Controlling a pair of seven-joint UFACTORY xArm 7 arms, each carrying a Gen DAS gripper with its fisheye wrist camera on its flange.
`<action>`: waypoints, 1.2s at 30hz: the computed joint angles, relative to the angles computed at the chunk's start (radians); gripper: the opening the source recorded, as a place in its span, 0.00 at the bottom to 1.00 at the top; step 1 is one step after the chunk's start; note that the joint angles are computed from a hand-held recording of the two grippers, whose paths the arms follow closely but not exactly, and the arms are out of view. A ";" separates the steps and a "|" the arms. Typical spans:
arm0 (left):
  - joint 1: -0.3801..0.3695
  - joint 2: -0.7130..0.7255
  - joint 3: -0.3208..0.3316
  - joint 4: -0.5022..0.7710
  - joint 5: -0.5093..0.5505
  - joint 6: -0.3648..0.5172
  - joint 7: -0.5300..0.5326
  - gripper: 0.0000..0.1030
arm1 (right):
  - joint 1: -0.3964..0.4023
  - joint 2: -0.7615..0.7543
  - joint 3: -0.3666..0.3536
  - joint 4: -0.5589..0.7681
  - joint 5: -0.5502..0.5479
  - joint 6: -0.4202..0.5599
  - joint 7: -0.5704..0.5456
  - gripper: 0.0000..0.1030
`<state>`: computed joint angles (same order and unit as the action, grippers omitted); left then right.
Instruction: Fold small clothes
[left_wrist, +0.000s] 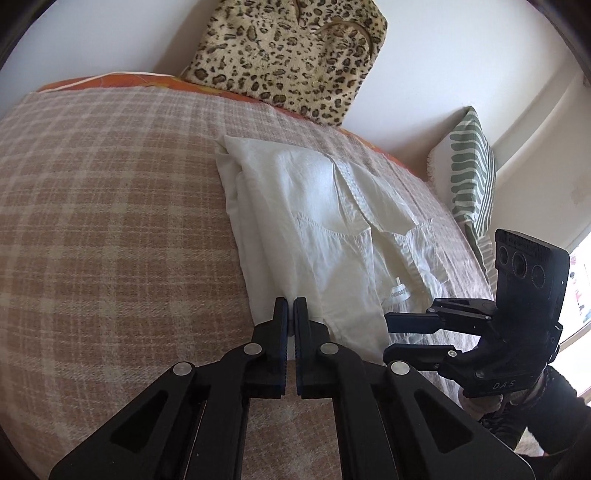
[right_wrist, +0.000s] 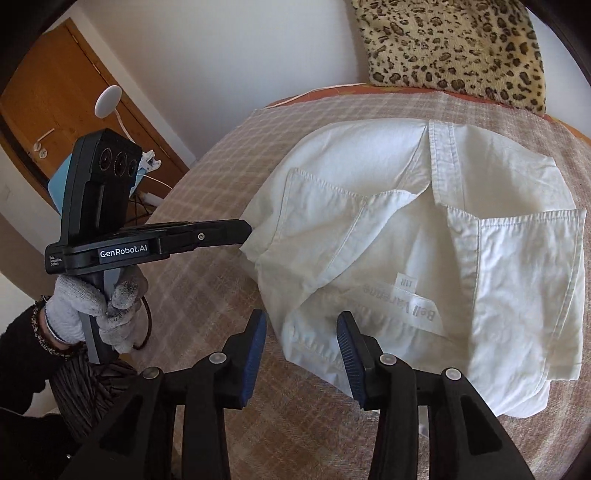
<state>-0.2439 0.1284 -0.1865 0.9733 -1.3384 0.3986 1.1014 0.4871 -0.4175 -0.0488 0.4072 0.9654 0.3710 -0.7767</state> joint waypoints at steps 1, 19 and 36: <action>-0.001 -0.002 -0.001 -0.001 0.001 -0.003 0.003 0.01 | 0.008 0.009 -0.007 0.010 0.013 0.008 -0.007 0.27; 0.041 -0.063 0.018 -0.051 0.002 0.036 -0.086 0.36 | -0.159 -0.126 -0.080 0.020 -0.023 0.260 -0.094 0.39; -0.049 0.146 -0.019 0.269 0.179 -0.174 -0.225 0.42 | -0.245 0.165 -0.093 0.296 0.304 -0.065 -0.341 0.26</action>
